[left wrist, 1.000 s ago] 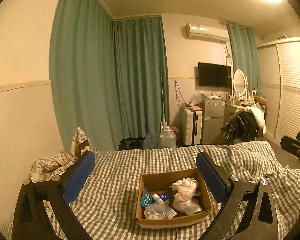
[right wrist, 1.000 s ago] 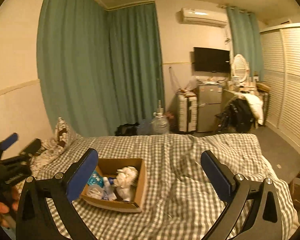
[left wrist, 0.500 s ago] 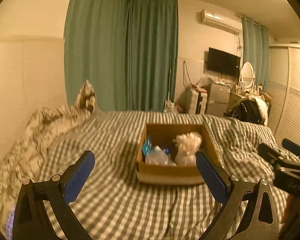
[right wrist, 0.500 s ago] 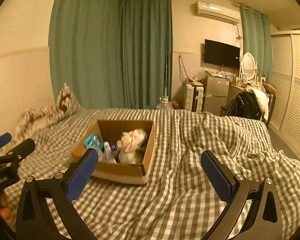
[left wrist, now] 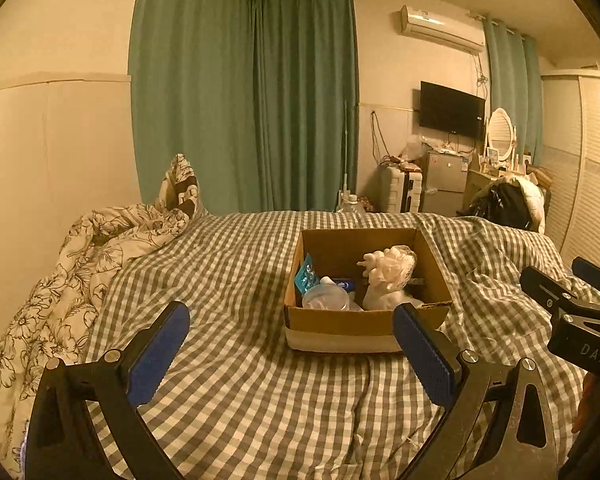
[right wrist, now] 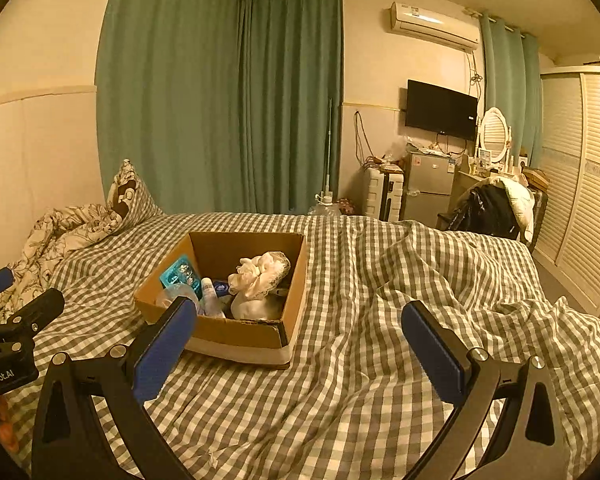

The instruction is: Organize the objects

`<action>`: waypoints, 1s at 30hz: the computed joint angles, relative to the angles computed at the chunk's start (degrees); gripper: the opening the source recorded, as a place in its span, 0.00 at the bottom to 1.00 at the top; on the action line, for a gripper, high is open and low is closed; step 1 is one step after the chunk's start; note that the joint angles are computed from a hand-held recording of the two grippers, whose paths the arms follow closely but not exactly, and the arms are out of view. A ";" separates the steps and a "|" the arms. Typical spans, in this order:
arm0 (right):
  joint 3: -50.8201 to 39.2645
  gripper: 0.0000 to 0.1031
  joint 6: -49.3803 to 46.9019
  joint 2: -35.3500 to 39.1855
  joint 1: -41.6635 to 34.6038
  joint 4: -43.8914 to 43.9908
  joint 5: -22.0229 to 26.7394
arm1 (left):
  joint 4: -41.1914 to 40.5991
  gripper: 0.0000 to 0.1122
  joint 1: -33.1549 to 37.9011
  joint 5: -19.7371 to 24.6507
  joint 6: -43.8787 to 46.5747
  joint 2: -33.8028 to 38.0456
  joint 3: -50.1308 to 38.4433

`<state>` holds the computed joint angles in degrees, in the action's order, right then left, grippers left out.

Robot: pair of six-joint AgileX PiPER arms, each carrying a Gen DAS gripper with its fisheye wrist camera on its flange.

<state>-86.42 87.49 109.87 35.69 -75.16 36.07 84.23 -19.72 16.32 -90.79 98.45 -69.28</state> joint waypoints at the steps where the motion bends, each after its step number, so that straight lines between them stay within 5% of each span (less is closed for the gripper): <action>1: 0.04 1.00 -0.11 -0.01 0.02 0.03 -0.03 | 0.22 0.92 -0.03 0.03 -0.15 -0.11 0.12; 30: -0.19 1.00 -1.00 0.26 -0.19 1.46 -1.24 | 0.01 0.92 0.61 0.18 -1.69 -0.45 0.73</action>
<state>-86.61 86.48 110.13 35.49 -73.70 34.83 84.24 -19.11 16.50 -92.48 98.00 -68.55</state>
